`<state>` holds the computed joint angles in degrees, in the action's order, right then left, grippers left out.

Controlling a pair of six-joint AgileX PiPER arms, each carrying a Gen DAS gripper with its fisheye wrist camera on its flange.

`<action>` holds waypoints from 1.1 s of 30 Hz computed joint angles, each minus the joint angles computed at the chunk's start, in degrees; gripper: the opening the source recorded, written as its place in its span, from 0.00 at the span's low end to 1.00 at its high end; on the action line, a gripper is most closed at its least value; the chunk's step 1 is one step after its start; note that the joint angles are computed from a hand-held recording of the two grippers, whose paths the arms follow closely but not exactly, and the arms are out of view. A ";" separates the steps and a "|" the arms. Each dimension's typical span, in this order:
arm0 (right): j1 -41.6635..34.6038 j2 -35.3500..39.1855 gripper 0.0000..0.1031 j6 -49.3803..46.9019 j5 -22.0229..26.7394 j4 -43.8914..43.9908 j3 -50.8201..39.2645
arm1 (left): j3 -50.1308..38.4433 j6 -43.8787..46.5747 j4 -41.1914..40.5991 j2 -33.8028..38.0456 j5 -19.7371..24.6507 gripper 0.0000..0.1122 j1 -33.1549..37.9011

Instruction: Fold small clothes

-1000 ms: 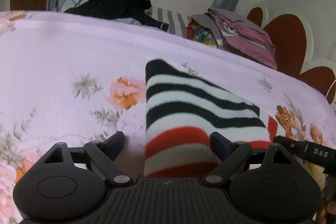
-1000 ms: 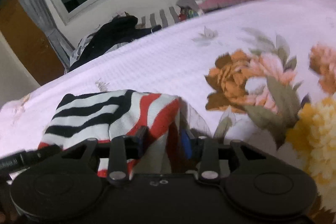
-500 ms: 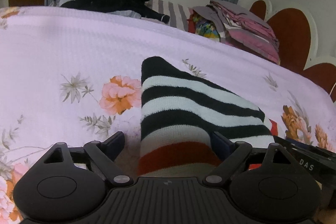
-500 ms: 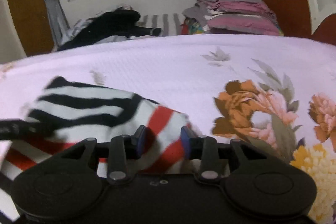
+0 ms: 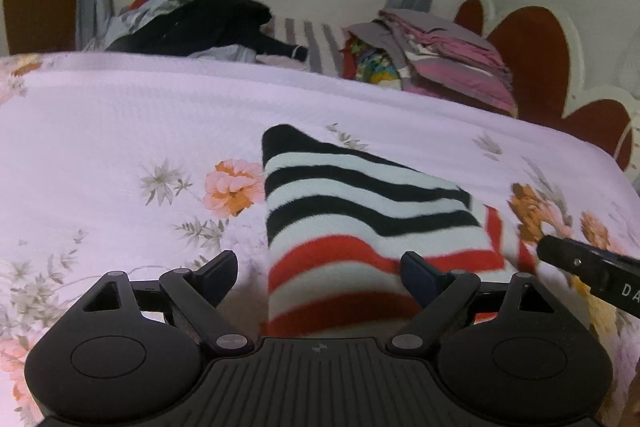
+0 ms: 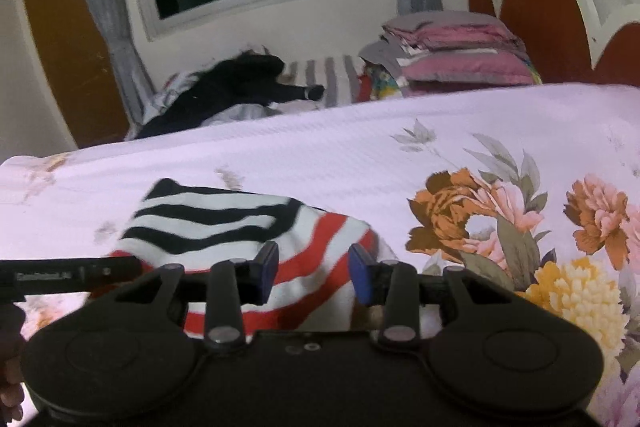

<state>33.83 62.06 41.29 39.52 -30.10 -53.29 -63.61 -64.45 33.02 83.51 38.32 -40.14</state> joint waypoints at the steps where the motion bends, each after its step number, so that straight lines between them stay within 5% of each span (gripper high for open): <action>1: 1.23 -0.94 0.37 0.60 0.60 -0.59 0.25 | 0.61 -0.02 0.22 -1.05 0.32 0.78 -0.82; 7: 13.75 -3.57 0.32 11.50 9.40 -11.68 4.19 | 5.13 -3.17 2.44 -5.18 2.48 0.78 -5.83; 13: 8.89 -4.39 0.26 9.47 8.28 -7.68 8.47 | 9.17 -5.71 2.07 -6.35 0.05 0.78 -5.99; 16: 7.64 -4.95 0.28 9.12 7.92 -5.90 8.54 | 8.16 -5.99 2.39 -6.48 2.53 0.78 -7.36; 26: 23.60 -14.21 0.28 17.41 20.15 -8.74 9.48 | 12.44 -6.11 0.99 -13.08 6.80 0.78 -12.06; 33: 23.84 -15.88 0.27 18.27 21.27 -5.26 12.73 | 15.37 -9.74 1.15 -13.12 5.23 0.78 -13.49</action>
<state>57.67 46.18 59.56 60.79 -35.36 -40.56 -48.24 -74.19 34.18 70.39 43.55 -53.62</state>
